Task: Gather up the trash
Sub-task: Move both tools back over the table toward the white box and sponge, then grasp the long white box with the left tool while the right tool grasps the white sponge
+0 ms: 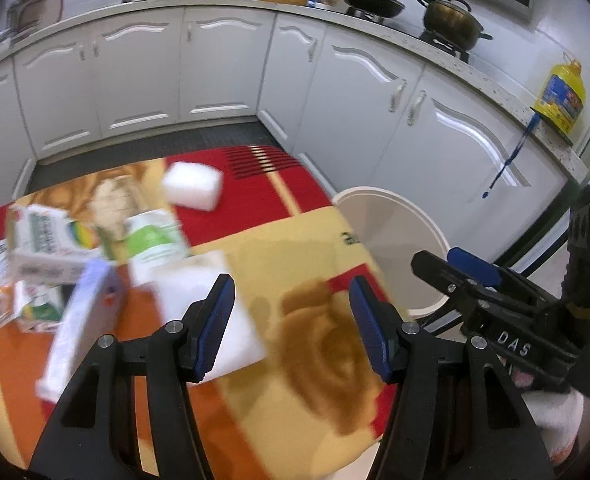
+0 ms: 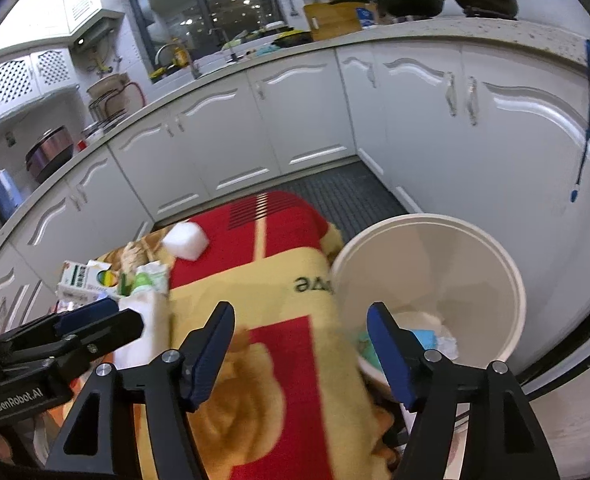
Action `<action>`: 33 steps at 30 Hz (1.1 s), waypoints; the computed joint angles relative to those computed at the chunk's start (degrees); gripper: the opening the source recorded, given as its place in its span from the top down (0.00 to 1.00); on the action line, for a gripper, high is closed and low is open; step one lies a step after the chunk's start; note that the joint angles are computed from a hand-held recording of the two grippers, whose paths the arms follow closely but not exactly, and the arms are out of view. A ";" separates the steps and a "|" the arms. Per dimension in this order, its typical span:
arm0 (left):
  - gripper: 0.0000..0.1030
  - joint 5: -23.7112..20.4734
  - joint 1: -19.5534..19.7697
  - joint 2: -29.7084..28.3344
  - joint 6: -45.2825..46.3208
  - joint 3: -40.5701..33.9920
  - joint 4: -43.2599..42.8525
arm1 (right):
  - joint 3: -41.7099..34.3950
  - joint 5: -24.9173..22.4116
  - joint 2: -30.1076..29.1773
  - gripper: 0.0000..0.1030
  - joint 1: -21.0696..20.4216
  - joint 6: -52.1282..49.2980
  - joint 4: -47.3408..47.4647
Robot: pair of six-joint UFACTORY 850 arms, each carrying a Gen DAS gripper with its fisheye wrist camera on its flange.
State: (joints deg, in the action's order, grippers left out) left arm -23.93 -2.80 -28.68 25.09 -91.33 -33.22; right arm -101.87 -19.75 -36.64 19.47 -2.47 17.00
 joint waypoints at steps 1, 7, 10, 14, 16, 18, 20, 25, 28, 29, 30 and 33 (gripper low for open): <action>0.43 0.35 0.70 0.90 0.27 1.16 -0.04 | -0.17 -0.31 -0.13 0.35 0.17 -0.89 1.01; 0.40 2.10 4.47 4.63 0.11 6.37 1.75 | -1.49 -2.47 -1.26 0.35 1.97 -6.02 5.62; 0.39 2.90 5.84 5.42 -2.81 7.89 5.87 | -3.05 -4.66 -2.50 0.34 2.98 -10.65 10.31; 0.39 3.53 7.15 4.72 -9.75 8.40 14.07 | -5.82 -7.29 -4.60 0.32 4.43 -12.54 11.92; 0.39 2.85 7.62 3.51 -12.41 7.78 16.81 | -7.43 -8.26 -5.71 0.32 5.17 -11.93 10.65; 0.39 2.25 7.79 2.41 -12.70 7.03 17.45 | -8.74 -8.90 -6.56 0.32 5.59 -11.03 9.52; 0.39 2.09 7.71 1.18 -11.80 6.17 17.58 | -9.96 -9.62 -7.33 0.32 5.84 -10.21 8.65; 0.77 -0.12 8.06 -1.56 -10.04 3.61 15.49 | -13.87 -12.00 -9.82 0.31 6.60 -8.71 6.51; 0.82 -1.07 8.58 -1.41 -7.59 3.76 12.87 | -16.79 -13.74 -11.88 0.28 7.29 -8.21 5.25; 0.82 -1.03 8.64 -1.06 -7.38 4.11 12.85 | -18.02 -14.55 -12.71 0.28 7.44 -8.15 4.95; 0.82 -0.83 8.74 -0.60 -6.91 4.56 12.52 | -19.70 -15.52 -13.91 0.28 7.77 -8.00 4.47; 0.82 -0.74 9.22 1.04 -4.69 5.99 9.92 | -24.68 -18.10 -17.41 0.27 8.54 -6.72 2.35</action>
